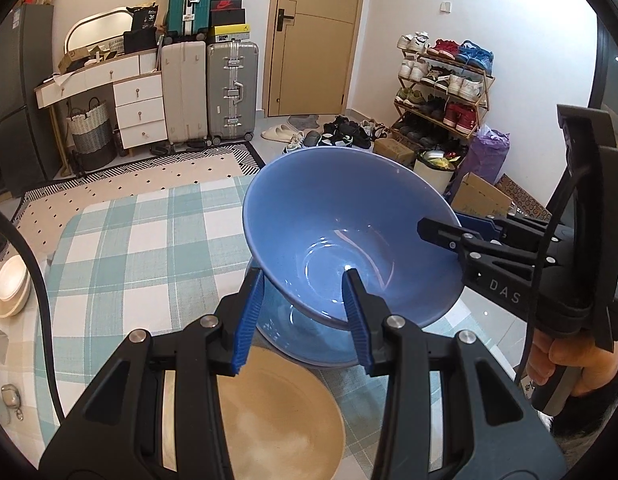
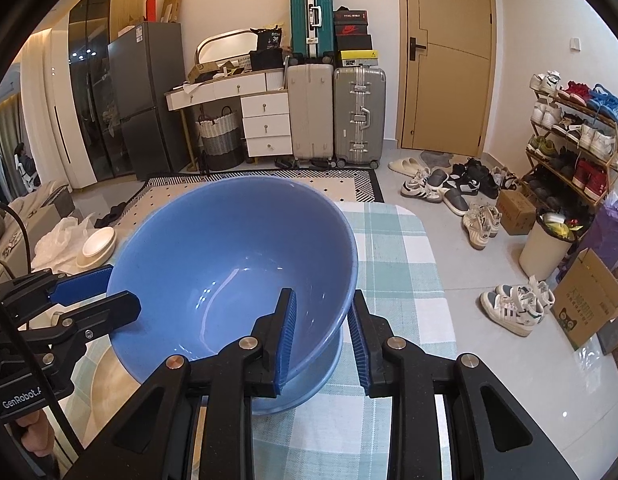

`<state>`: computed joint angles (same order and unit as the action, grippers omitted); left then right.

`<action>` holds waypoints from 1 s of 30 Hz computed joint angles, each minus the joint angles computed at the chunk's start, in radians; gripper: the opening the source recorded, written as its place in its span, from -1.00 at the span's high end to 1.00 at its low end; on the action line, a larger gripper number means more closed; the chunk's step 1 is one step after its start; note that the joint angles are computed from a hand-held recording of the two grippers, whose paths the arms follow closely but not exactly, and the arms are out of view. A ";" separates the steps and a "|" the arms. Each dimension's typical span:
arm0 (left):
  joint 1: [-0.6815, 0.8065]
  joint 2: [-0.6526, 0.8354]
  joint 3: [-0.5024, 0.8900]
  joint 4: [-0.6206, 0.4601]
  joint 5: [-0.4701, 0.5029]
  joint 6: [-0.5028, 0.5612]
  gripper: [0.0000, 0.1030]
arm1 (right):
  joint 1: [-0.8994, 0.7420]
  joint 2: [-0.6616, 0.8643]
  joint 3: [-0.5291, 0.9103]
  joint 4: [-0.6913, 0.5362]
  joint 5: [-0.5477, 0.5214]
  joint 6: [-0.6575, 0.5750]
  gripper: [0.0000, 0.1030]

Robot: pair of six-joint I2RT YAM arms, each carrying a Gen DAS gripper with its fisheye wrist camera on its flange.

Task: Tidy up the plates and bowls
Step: 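Lift the gripped bowl with both grippers and lower it into the other bowl, then open both grippers to release the nested bowl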

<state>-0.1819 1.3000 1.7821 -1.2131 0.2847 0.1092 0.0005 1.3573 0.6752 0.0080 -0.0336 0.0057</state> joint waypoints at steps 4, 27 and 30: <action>0.010 0.012 -0.042 0.033 0.001 0.007 0.28 | -0.010 0.052 0.019 0.016 -0.008 -0.010 0.48; 0.019 0.064 -0.333 0.293 -0.029 0.034 0.28 | -0.043 0.301 0.043 0.151 -0.045 -0.018 0.48; 0.016 0.074 -0.353 0.319 -0.042 0.037 0.28 | -0.038 0.316 0.042 0.155 -0.042 -0.014 0.48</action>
<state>-0.1660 1.3739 1.4294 -0.8937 0.2429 0.1467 -0.0372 1.6732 0.7175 0.1629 -0.0755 -0.0087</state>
